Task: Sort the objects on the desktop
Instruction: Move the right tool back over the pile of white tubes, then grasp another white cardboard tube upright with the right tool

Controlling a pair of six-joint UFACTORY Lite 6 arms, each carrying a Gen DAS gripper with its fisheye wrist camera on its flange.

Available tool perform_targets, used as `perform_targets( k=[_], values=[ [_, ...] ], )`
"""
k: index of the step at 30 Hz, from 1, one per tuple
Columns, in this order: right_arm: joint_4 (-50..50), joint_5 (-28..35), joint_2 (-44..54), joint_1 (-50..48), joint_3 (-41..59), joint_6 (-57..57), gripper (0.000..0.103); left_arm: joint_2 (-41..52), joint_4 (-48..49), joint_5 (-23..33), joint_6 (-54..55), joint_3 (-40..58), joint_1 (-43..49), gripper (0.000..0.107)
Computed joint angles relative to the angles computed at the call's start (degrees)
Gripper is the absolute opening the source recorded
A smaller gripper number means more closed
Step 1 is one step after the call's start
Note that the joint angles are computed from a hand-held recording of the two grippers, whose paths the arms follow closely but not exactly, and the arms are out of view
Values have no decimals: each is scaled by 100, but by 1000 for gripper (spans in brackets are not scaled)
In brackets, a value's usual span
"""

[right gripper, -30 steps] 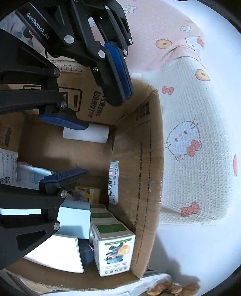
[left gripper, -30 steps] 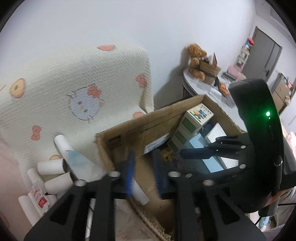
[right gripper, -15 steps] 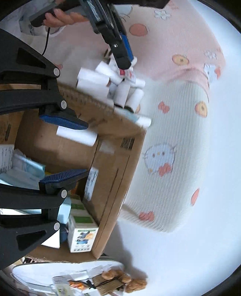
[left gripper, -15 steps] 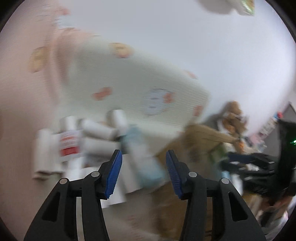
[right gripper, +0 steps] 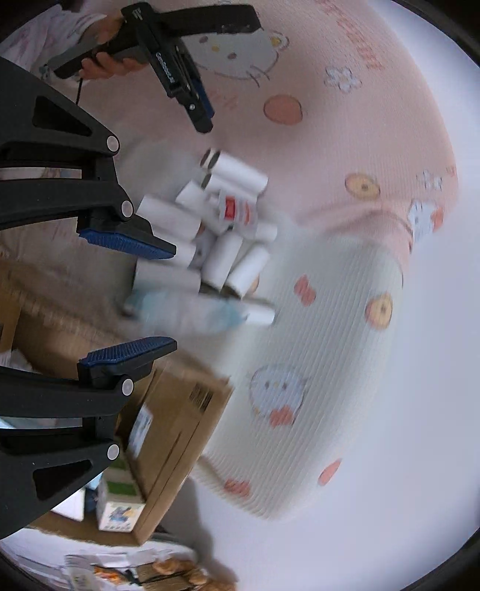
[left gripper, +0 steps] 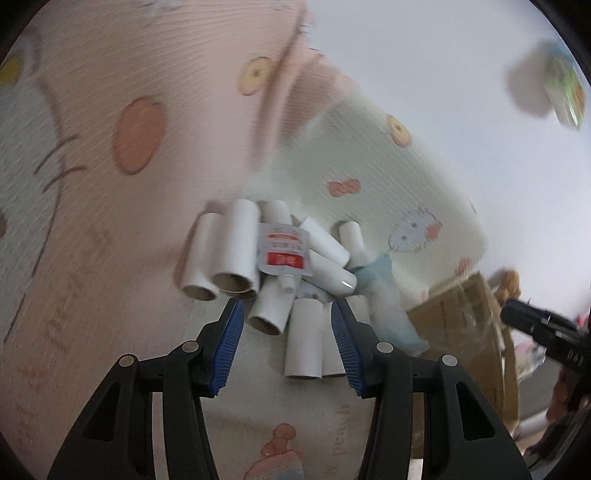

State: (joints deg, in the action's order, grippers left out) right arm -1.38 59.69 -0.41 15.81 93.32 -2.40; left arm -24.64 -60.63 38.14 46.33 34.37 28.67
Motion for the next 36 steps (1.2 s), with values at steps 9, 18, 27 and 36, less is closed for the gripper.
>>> perform_targets(
  k=[9, 18, 27, 36],
  values=[
    [-466, -167, 503, 990, 61, 601, 40, -359, 537, -852, 185, -382, -283, 54],
    [107, -1152, 692, 1120, -693, 908, 40, 522, -1560, -323, 1916, -609, -280, 54],
    [744, -2968, 106, 1111, -2480, 902, 40, 2397, -3427, 1070, 3487, -827, 94, 54],
    [1607, -3671, 297, 919, -3191, 262, 40, 3071, -3347, 1163, 3377, -586, 44, 54]
  ],
)
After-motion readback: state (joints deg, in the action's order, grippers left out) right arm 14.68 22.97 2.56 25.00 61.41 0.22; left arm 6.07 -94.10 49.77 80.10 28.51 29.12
